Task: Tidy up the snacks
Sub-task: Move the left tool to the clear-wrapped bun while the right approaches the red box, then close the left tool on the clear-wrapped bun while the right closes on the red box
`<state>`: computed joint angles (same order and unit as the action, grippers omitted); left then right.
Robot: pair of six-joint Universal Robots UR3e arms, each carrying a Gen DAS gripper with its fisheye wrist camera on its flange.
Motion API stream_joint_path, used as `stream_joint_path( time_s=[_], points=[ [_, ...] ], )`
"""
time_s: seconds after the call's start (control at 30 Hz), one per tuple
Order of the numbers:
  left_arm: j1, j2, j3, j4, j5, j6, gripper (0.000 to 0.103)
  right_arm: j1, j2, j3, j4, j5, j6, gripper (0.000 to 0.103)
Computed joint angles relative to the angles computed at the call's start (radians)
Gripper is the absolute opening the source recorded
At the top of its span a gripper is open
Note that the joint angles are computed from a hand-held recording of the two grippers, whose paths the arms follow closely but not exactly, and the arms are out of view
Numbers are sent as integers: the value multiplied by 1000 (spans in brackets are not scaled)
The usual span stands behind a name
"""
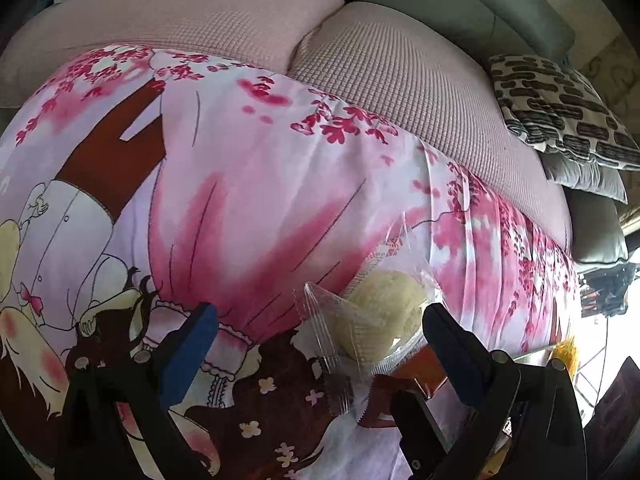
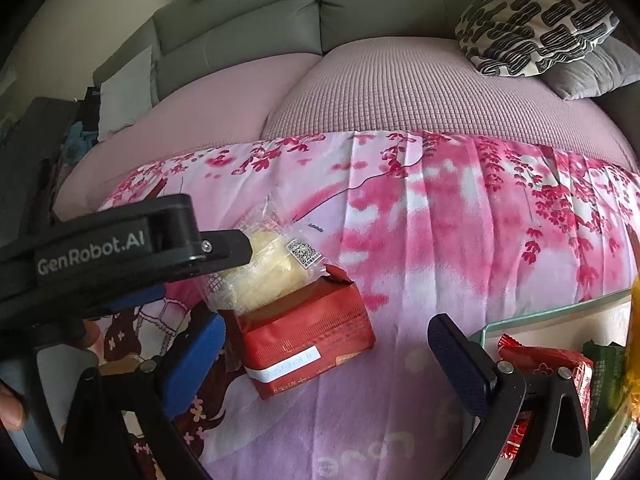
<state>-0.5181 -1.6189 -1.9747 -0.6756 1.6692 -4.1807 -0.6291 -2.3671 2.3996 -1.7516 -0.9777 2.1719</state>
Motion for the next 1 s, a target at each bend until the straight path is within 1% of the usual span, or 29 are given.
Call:
stream_joint_path(
  time_s=[0.13, 0.2, 0.33, 0.4, 0.43, 0.53, 0.6, 0.67, 0.9, 1.0],
  points=[
    [-5, -10, 14, -5, -11, 38, 95, 14, -3, 0, 6, -4, -9, 96],
    [-5, -6, 12, -6, -11, 45, 88, 14, 2, -5, 26, 3, -21, 92],
    [16, 18, -32, 30, -50, 59, 84, 12, 44, -19, 58, 8, -32, 89],
    [23, 20, -47, 62, -66, 69, 74, 6, 52, -22, 70, 15, -40, 83],
    [24, 21, -52, 74, -71, 73, 73, 0, 57, -26, 84, 21, -44, 82],
    [19, 5, -42, 79, -74, 80, 70, -3, 56, -25, 84, 22, -40, 81],
    [18, -1, -44, 99, -84, 82, 64, -7, 54, -26, 87, 22, -41, 79],
    [12, -8, -38, 105, -79, 86, 61, -19, 61, -33, 100, 27, -44, 78],
    [7, -13, -30, 111, -74, 87, 55, -24, 57, -31, 102, 29, -34, 76],
    [8, -16, -27, 111, -72, 78, 53, -38, 52, -36, 125, 31, -46, 75]
  ],
)
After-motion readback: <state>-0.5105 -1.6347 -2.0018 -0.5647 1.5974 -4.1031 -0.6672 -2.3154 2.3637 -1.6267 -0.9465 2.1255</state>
